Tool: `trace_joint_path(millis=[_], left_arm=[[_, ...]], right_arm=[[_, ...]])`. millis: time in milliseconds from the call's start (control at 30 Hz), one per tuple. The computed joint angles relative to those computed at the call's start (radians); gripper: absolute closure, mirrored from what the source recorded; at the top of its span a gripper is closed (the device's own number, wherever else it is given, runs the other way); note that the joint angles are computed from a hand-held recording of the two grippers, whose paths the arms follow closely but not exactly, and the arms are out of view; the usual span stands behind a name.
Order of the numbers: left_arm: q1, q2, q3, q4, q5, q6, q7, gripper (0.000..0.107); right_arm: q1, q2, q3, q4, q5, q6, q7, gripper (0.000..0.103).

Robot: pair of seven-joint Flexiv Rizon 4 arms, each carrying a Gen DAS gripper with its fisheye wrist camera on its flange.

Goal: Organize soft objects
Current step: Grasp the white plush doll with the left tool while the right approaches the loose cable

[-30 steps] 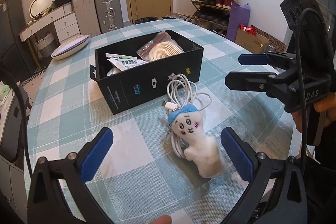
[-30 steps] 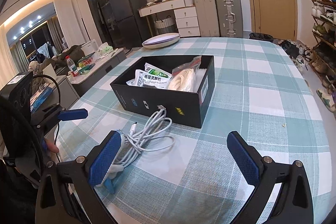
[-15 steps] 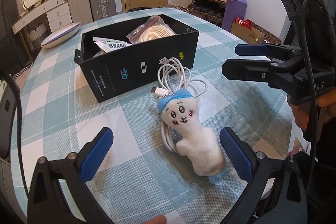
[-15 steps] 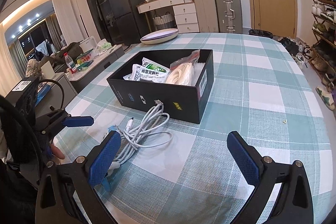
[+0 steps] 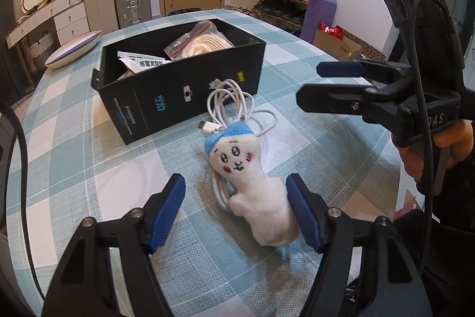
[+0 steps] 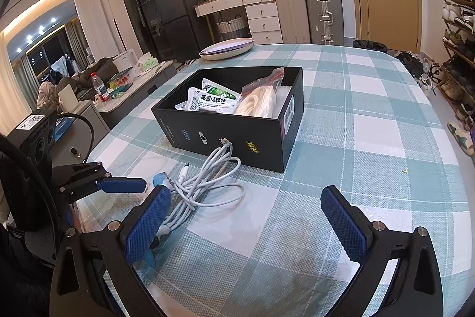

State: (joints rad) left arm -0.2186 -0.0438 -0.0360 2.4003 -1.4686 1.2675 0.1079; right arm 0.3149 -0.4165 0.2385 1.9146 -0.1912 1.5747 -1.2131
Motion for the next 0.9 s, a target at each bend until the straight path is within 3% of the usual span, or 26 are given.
trace_joint_path(millis=[167,233,333,533,567,900], left_arm=[[0.003,0.0,0.002,-0.004,-0.012,-0.002,-0.001,0.037],[0.002,0.001,0.002,0.0,-0.008,-0.005,0.006,0.042],[0.016,0.011,0.012,0.008,0.046,-0.05,-0.007,0.06],[0.007,0.024,0.008,0.014,0.03,-0.028,0.024,0.069],[0.009,0.026,0.01,0.014,0.034,-0.036,0.024,0.079],[0.038,0.04,0.027,0.007,0.061,-0.11,-0.008,0.081]], right_arm=[[0.003,0.001,-0.003,0.0,0.0,-0.001,0.001,0.0],[0.002,0.001,-0.002,0.0,0.0,-0.003,-0.001,0.0],[-0.001,0.001,0.003,0.001,0.002,-0.006,-0.005,0.0],[-0.01,0.001,0.018,-0.003,0.011,-0.012,-0.019,0.001],[-0.01,0.001,0.019,-0.003,0.012,-0.012,-0.021,0.0],[-0.007,0.001,0.017,-0.004,0.019,-0.012,-0.026,0.0]])
